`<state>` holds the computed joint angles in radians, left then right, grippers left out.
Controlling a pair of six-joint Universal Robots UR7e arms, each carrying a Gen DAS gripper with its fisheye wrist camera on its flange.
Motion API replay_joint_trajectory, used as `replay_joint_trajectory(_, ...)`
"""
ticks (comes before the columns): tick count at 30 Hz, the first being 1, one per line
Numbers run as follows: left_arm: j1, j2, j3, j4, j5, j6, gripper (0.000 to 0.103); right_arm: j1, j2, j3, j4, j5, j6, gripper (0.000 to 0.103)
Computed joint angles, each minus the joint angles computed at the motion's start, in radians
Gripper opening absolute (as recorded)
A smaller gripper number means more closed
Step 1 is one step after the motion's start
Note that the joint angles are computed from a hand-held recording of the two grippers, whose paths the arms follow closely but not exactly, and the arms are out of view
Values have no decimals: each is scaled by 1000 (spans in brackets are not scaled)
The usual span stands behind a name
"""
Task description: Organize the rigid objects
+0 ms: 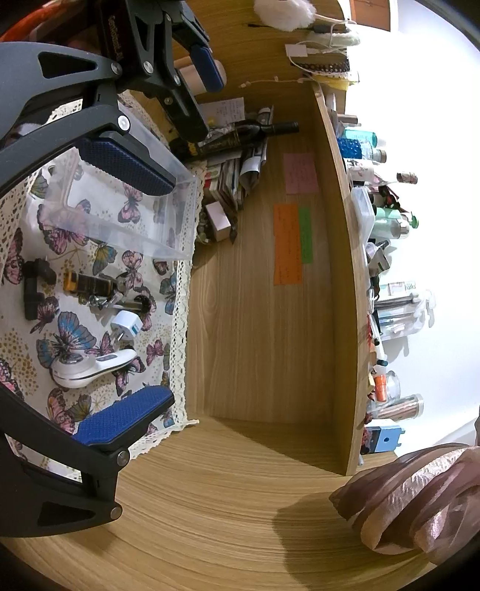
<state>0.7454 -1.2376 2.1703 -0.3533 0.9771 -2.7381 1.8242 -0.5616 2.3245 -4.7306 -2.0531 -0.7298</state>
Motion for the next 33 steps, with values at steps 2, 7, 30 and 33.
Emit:
replay_joint_trajectory(2, -1, 0, 1, -2, -2, 1, 103, 3, 2, -2, -1, -3, -3, 103)
replay_joint_trajectory(7, 3, -6, 3, -4, 3, 5, 103, 4, 4, -3, -3, -4, -2, 103)
replay_joint_trajectory(30, 20, -11, -8, 20, 19, 4, 103, 4, 5, -5, 2, -12, 5, 103)
replay_joint_trajectory(33, 32, -3, -20, 34, 28, 5, 103, -4, 1, -5, 13, -9, 16, 103)
